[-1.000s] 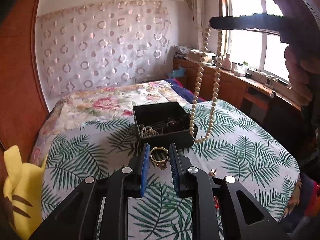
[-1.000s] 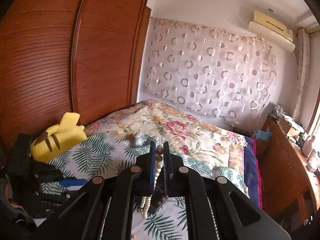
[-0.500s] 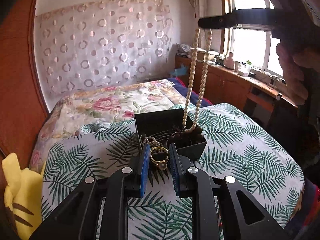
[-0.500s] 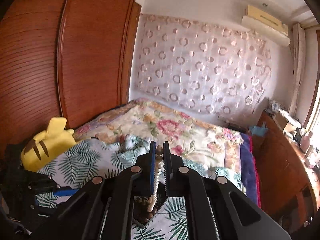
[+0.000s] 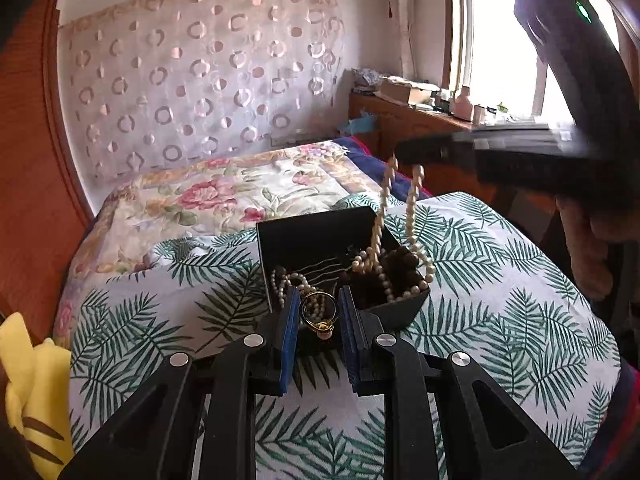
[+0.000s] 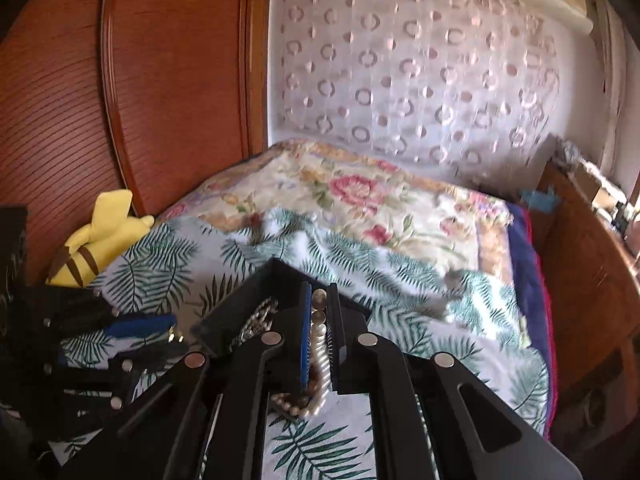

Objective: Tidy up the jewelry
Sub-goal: 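Lower gold ring and pearl necklace into the black box while both tools open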

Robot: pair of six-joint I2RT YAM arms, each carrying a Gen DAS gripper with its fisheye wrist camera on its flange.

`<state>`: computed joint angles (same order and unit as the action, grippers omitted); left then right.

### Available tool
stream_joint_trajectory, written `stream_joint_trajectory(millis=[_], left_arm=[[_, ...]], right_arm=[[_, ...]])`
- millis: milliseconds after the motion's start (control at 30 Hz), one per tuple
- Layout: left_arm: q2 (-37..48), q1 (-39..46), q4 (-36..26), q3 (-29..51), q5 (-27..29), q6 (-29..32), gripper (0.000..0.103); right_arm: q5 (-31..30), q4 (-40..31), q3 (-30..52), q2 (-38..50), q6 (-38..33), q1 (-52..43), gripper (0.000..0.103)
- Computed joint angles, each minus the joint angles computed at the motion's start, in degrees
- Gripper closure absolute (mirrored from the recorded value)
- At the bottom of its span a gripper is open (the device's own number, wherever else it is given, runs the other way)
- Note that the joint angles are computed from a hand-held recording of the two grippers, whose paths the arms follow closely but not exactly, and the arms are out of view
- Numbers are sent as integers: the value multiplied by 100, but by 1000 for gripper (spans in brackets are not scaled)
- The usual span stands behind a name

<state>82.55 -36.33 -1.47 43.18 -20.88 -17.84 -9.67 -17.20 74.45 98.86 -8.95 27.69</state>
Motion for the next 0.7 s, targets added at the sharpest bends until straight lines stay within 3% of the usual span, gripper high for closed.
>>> stream_joint_trajectory(millis=[333, 633, 700], left_arm=[[830, 362, -63, 665, 265, 95, 84], [1069, 532, 49, 795, 381, 74, 84], [1038, 555, 66, 767, 394, 78, 76]], right_arm=[[-311, 208, -112, 66, 0, -32, 94], [-500, 385, 140, -278, 242, -9, 94], [-493, 177, 305, -174, 281, -17, 94]])
